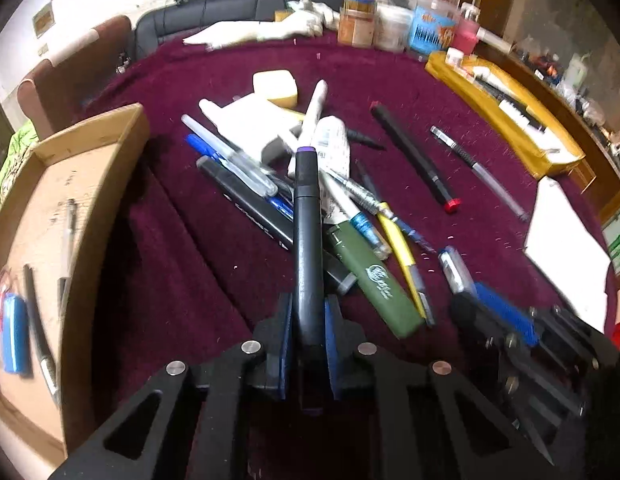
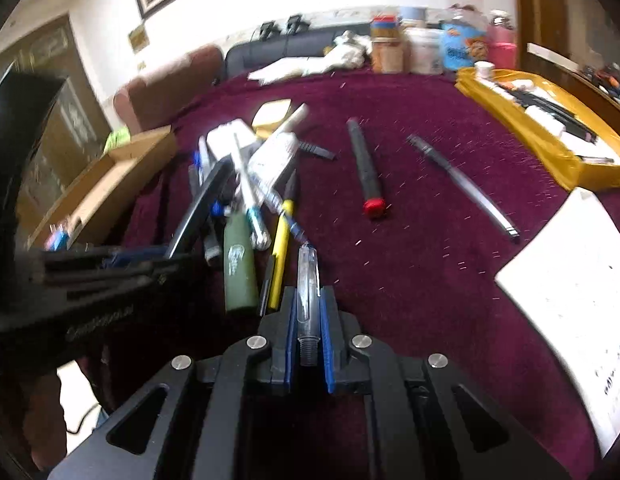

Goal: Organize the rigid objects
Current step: 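Grasp a clear pen with the right tool while the left tool grasps a purple-capped black marker, then carry clear pen and black marker into the cardboard tray and open both tools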

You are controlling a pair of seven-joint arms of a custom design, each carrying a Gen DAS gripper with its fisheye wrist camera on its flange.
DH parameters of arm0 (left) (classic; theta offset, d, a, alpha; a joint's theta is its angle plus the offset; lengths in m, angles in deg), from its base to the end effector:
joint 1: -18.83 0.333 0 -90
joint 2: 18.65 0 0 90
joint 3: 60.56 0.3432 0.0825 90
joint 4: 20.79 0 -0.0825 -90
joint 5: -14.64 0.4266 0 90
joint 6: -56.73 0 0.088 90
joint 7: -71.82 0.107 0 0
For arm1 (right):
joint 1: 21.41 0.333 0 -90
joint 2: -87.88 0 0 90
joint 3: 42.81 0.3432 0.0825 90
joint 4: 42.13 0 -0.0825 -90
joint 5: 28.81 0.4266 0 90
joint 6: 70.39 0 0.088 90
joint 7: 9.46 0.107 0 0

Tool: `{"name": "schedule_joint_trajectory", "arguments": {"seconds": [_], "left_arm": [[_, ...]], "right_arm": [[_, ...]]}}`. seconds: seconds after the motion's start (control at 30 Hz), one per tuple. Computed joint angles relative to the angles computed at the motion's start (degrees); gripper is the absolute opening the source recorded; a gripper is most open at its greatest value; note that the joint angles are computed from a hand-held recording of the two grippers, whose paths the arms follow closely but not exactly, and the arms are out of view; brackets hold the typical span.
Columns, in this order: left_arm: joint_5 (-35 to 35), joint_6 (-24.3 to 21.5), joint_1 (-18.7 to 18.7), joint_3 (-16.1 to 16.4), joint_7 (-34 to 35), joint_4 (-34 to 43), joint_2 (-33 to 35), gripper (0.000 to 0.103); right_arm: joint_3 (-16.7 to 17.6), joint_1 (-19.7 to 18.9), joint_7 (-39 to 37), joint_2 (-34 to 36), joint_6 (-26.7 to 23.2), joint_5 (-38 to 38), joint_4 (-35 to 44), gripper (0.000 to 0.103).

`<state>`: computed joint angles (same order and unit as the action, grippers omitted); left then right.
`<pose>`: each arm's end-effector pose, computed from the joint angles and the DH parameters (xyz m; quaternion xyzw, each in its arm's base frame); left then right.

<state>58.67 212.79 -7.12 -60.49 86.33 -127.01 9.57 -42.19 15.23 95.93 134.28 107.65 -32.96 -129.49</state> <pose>0.6287 -0.3337 0.2821 -0.7482 0.6035 -0.1941 0.1956 0.6408 0.4924 0.2592 -0.7837 0.4937 -0.1318 0.3531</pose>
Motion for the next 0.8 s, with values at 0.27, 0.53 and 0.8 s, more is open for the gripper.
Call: {"name": "schedule_joint_trajectory", "arguments": {"seconds": [0.27,0.53,0.8], "left_arm": [[19.7,-5.1,-5.8,3.2,-18.2,-6.1,-9.3,0.014],[30.3,-13.2,-3.7,0.0,-29.7,-12.9,-17.9,0.014],[32.4,-15.6,2.0,-4.6,-34.5,-19.2,-23.5,0.014]], "right_arm": [[0.5,0.3,0.9,-3.1,5.2,1.2,-3.3,0.010],[10.2,-4.4,-4.6,-4.4,9.2,0.4,-3.5,0.010],[16.4,-5.3,-10.4,-1.4,6.2,-0.3,2.0,0.010]]}}
